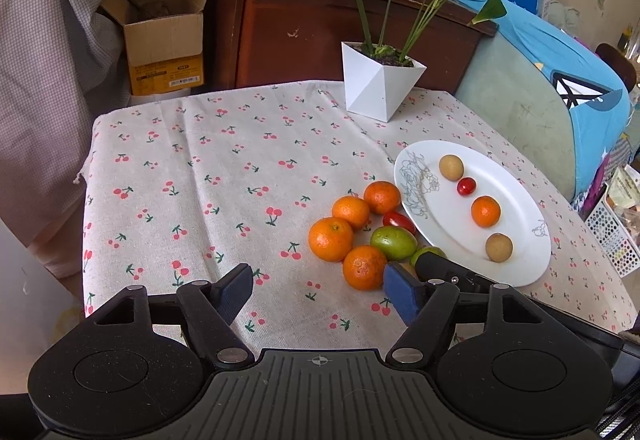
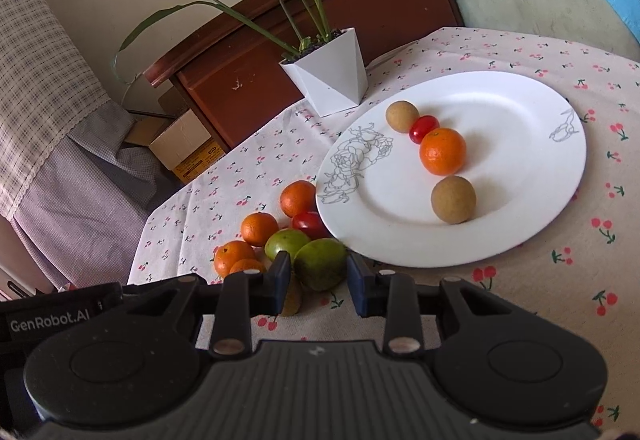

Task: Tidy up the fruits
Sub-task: 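Move both open tools back to the fruit pile beside the plate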

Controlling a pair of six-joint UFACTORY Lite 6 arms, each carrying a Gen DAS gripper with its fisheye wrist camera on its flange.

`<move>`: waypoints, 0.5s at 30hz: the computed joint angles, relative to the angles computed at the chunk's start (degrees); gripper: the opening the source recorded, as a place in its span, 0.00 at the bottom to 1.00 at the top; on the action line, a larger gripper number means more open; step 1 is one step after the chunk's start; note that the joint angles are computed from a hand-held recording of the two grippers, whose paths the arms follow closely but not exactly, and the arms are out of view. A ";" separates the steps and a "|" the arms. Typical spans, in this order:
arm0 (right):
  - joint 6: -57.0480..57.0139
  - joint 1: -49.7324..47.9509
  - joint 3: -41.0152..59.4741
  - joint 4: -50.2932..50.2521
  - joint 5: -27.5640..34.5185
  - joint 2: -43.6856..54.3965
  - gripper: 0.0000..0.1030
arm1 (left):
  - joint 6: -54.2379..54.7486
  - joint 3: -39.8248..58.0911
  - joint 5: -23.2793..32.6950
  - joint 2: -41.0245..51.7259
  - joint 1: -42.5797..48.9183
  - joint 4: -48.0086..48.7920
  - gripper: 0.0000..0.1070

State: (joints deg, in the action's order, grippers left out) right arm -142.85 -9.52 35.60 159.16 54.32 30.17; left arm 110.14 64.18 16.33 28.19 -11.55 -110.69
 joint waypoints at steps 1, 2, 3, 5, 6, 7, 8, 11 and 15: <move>0.49 -0.29 0.13 -0.53 0.16 0.21 0.29 | -0.41 -0.02 0.38 0.16 0.02 0.51 0.64; 1.14 -0.64 0.18 -1.23 0.26 0.26 0.29 | -0.26 -0.16 0.59 0.20 -0.01 0.42 0.64; 1.37 -0.80 0.11 -1.52 0.29 0.21 0.29 | -0.02 -0.23 0.81 0.30 -0.08 0.26 0.62; 1.28 -0.86 -0.25 -1.64 -0.07 -0.23 0.29 | -0.13 -0.25 1.11 0.63 -0.24 0.58 0.59; 1.42 -1.00 -0.44 -2.03 -0.36 -0.54 0.29 | -0.07 -0.19 1.02 0.79 -0.39 0.61 0.59; 1.62 -1.24 -0.71 -2.52 -0.59 -0.88 0.29 | 0.04 -0.10 0.83 0.96 -0.58 0.48 0.58; 1.91 -1.50 -1.08 -2.92 -0.82 -1.30 0.29 | -0.10 -0.04 0.95 1.15 -0.65 0.48 0.58; 2.72 -2.57 -2.59 -4.38 -1.66 -2.98 0.29 | -2.89 0.59 2.34 1.89 -0.45 2.24 0.56; 1.50 -3.58 -5.16 -4.47 -2.44 -5.71 0.27 | -2.63 1.55 1.87 2.79 -1.33 0.54 0.53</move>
